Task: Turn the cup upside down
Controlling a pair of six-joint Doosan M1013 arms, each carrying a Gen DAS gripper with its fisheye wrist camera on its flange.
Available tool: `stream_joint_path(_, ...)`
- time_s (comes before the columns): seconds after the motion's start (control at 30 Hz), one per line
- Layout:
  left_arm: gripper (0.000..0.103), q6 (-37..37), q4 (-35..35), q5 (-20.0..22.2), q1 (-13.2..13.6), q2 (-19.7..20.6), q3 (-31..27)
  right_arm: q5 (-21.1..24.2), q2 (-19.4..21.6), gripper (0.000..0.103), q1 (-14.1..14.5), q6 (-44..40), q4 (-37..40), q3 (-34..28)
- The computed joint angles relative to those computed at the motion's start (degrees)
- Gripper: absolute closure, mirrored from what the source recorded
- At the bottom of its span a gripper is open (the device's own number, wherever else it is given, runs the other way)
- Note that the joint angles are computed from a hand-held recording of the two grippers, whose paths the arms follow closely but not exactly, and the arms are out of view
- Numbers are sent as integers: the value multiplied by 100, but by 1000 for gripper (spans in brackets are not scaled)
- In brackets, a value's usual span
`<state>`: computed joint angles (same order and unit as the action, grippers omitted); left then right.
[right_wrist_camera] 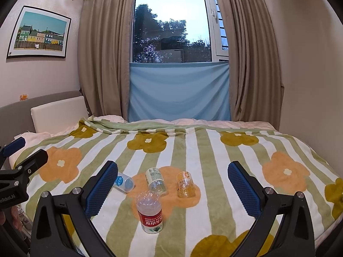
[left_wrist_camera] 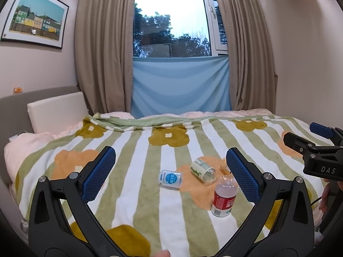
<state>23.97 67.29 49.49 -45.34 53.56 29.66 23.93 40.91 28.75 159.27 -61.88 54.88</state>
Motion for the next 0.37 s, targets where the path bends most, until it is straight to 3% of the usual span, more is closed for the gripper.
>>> stream_joint_path(0.13,0,-84,161,146,-18,62,-97,-6,5,0,13,12,-28,4)
stream_joint_path(0.37,0,-317,296,-45,5,-21,88,-34,57,0,20,-3,36,-53)
